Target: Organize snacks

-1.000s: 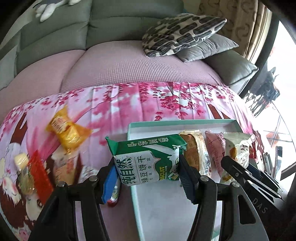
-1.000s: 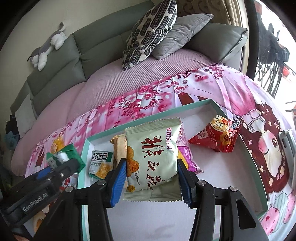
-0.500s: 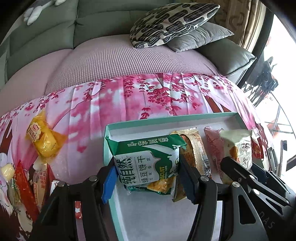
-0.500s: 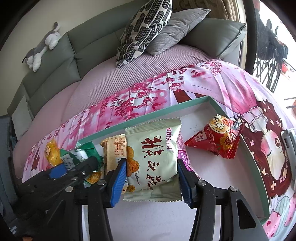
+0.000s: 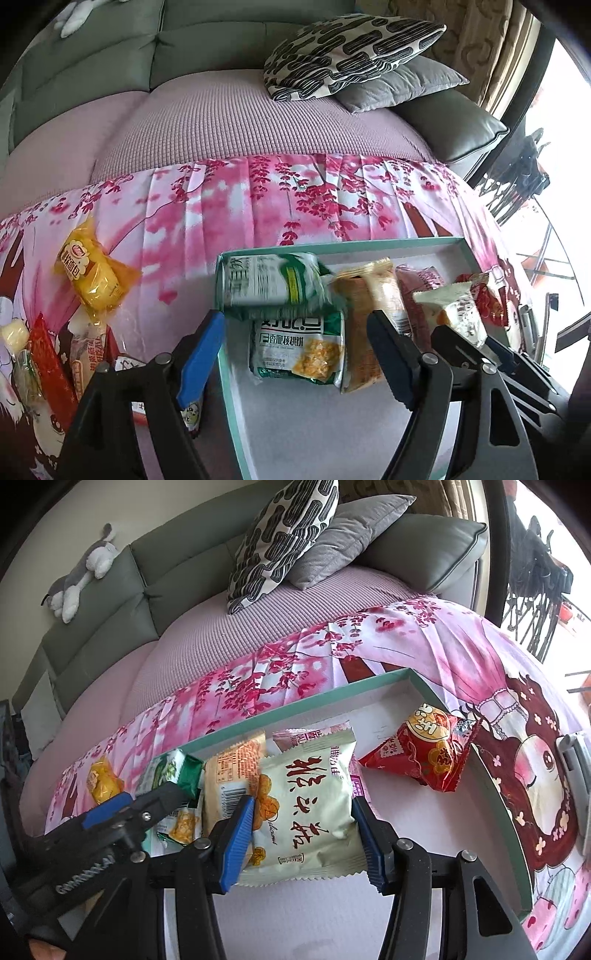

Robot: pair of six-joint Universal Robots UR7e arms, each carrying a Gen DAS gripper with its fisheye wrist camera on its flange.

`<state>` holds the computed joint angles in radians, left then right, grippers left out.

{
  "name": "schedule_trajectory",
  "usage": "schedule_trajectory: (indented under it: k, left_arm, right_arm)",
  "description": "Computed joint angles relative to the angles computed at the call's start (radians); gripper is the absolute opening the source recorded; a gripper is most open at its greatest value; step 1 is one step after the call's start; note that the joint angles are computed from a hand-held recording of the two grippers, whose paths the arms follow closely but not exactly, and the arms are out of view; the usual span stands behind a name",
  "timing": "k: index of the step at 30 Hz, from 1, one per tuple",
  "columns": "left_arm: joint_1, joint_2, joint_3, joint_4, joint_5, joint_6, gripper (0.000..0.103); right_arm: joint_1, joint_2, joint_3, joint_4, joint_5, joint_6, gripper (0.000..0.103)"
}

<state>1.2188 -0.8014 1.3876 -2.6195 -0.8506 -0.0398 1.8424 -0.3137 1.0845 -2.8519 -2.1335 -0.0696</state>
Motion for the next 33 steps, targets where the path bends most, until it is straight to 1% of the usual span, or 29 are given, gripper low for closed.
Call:
schedule_trajectory:
  k: [3, 7, 10, 11, 14, 18, 19, 20, 21, 28, 29, 31, 32, 33]
  left_arm:
    - [-0.004, -0.01, 0.005, 0.004, 0.001, -0.006, 0.08]
    - [-0.007, -0.029, 0.013, 0.015, -0.005, -0.032, 0.08]
    - [-0.01, -0.041, 0.018, 0.023, 0.011, -0.056, 0.08]
    - [-0.011, -0.046, 0.019, 0.032, 0.024, -0.073, 0.08]
    - [-0.013, -0.052, 0.013, 0.087, 0.074, -0.132, 0.088]
    - [-0.015, -0.061, 0.016, 0.134, 0.128, -0.192, 0.089]
    - [-0.017, -0.061, 0.015, 0.151, 0.146, -0.208, 0.09]
    - [-0.018, -0.063, 0.016, 0.162, 0.165, -0.221, 0.091]
    - [-0.019, -0.065, 0.02, 0.158, 0.171, -0.222, 0.091]
    - [-0.021, -0.077, 0.03, 0.156, 0.211, -0.255, 0.092]
    - [-0.02, -0.077, 0.03, 0.159, 0.224, -0.266, 0.093]
    - [-0.019, -0.076, 0.028, 0.177, 0.245, -0.284, 0.1]
    - [-0.018, -0.077, 0.027, 0.186, 0.257, -0.294, 0.102]
    - [-0.018, -0.076, 0.027, 0.188, 0.265, -0.299, 0.103]
  right_arm:
    - [0.002, -0.007, 0.009, -0.008, 0.004, -0.004, 0.058]
    - [0.006, -0.015, 0.02, -0.012, -0.004, -0.01, 0.063]
    - [0.008, -0.022, 0.029, -0.01, -0.012, -0.007, 0.067]
    - [0.008, -0.024, 0.032, -0.011, -0.014, -0.006, 0.069]
    - [0.009, -0.029, 0.041, -0.007, -0.03, 0.0, 0.07]
    - [0.012, -0.033, 0.052, -0.006, -0.043, -0.011, 0.072]
    - [0.014, -0.032, 0.054, -0.009, -0.045, -0.016, 0.074]
    - [0.015, -0.032, 0.056, -0.014, -0.047, -0.021, 0.08]
    - [0.017, -0.031, 0.058, -0.019, -0.048, -0.026, 0.082]
    - [0.019, -0.03, 0.059, -0.018, -0.052, -0.039, 0.082]
    - [0.019, -0.031, 0.06, -0.02, -0.051, -0.04, 0.082]
    - [0.018, -0.032, 0.063, -0.026, -0.042, -0.043, 0.082]
    - [0.017, -0.032, 0.063, -0.029, -0.039, -0.044, 0.084]
    - [0.017, -0.031, 0.063, -0.032, -0.037, -0.044, 0.086]
